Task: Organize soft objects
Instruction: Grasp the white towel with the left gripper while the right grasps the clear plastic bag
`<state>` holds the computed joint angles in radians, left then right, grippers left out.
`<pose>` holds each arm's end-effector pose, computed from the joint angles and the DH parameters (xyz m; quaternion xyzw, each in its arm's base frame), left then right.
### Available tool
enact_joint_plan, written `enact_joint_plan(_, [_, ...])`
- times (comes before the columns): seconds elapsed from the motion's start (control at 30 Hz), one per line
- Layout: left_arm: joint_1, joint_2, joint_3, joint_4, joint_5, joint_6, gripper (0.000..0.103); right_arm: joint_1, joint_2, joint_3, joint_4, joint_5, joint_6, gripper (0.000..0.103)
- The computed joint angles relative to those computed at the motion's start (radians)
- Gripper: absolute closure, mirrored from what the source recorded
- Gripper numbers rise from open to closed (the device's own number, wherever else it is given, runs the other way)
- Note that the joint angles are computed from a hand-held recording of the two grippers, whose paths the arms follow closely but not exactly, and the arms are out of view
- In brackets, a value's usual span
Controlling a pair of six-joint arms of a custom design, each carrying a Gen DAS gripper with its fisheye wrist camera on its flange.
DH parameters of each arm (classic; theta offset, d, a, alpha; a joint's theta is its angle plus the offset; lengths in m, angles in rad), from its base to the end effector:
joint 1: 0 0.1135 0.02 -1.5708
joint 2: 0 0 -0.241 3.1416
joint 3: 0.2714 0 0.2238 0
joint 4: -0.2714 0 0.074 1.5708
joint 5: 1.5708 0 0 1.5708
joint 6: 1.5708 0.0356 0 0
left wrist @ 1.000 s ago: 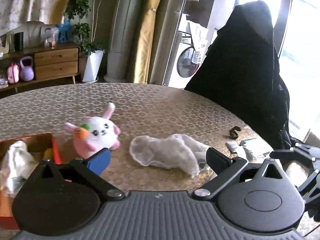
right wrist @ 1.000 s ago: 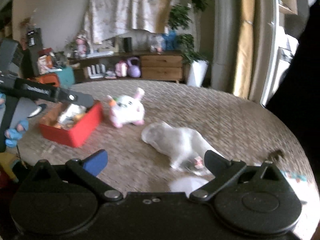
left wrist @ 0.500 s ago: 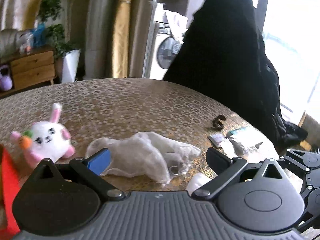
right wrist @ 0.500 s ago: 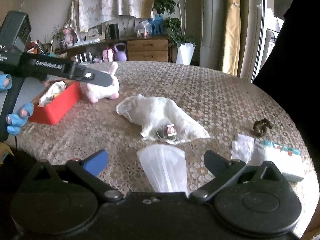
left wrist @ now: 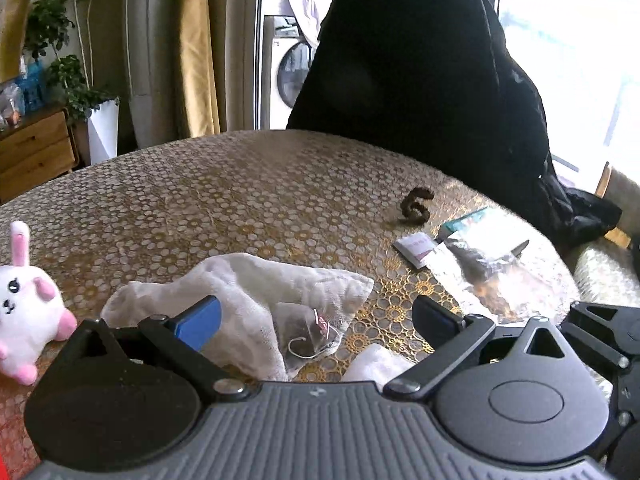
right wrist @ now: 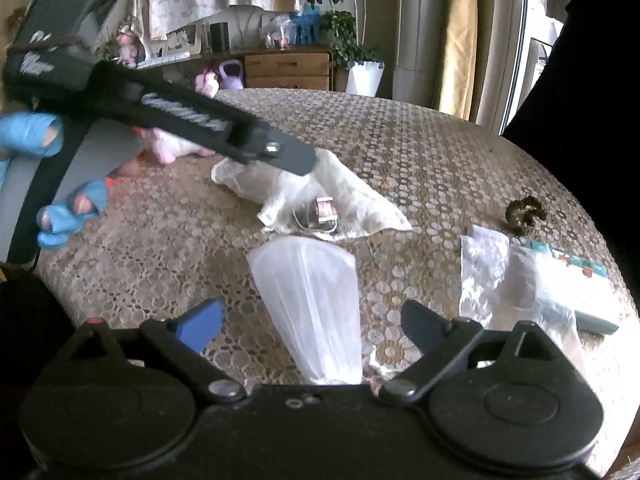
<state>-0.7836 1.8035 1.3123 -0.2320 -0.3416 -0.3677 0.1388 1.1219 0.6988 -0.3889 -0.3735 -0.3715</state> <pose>0.2738 -0.2560 0.2280 0.1171 0.8933 -0.0906 0.4243 0.2065 0.0420 0.2191 -0.2969 0.8658 0.1290 0.3815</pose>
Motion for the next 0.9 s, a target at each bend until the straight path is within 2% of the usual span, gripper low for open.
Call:
enact_joint_plan(0.17, [0.011, 0.072, 0.059, -0.001, 0.023, 0.018, 0.002, 0.008, 0.022, -0.019, 0.028, 0.009, 0.000, 0.014])
enact_joint_plan(0.23, [0.014, 0.095, 0.080, -0.005, 0.026, 0.022, 0.007, 0.010, 0.030, -0.024, 0.037, 0.010, 0.003, 0.017])
enact_joint_plan(0.3, [0.019, 0.117, 0.102, -0.011, 0.042, 0.025, 0.020, 0.012, 0.040, -0.027, 0.048, 0.014, 0.007, 0.020])
enact_joint_plan(0.37, [0.022, 0.143, 0.128, -0.023, 0.043, 0.031, 0.023, 0.017, 0.053, -0.026, 0.055, 0.023, 0.008, 0.022])
enact_joint_plan(0.47, [0.031, 0.180, 0.163, -0.045, 0.065, 0.031, 0.039, 0.029, 0.065, -0.030, 0.070, 0.038, 0.012, 0.025])
enact_joint_plan(0.73, [0.031, 0.250, 0.226, -0.093, 0.044, 0.062, 0.052, 0.060, 0.091, -0.037, 0.108, 0.078, 0.022, 0.038])
enact_joint_plan(0.8, [0.028, 0.257, 0.229, -0.098, 0.034, 0.066, 0.061, 0.067, 0.098, -0.034, 0.111, 0.090, 0.024, 0.041])
enact_joint_plan(0.9, [0.026, 0.258, 0.227, -0.095, 0.030, 0.069, 0.067, 0.076, 0.104, -0.033, 0.116, 0.109, 0.036, 0.049])
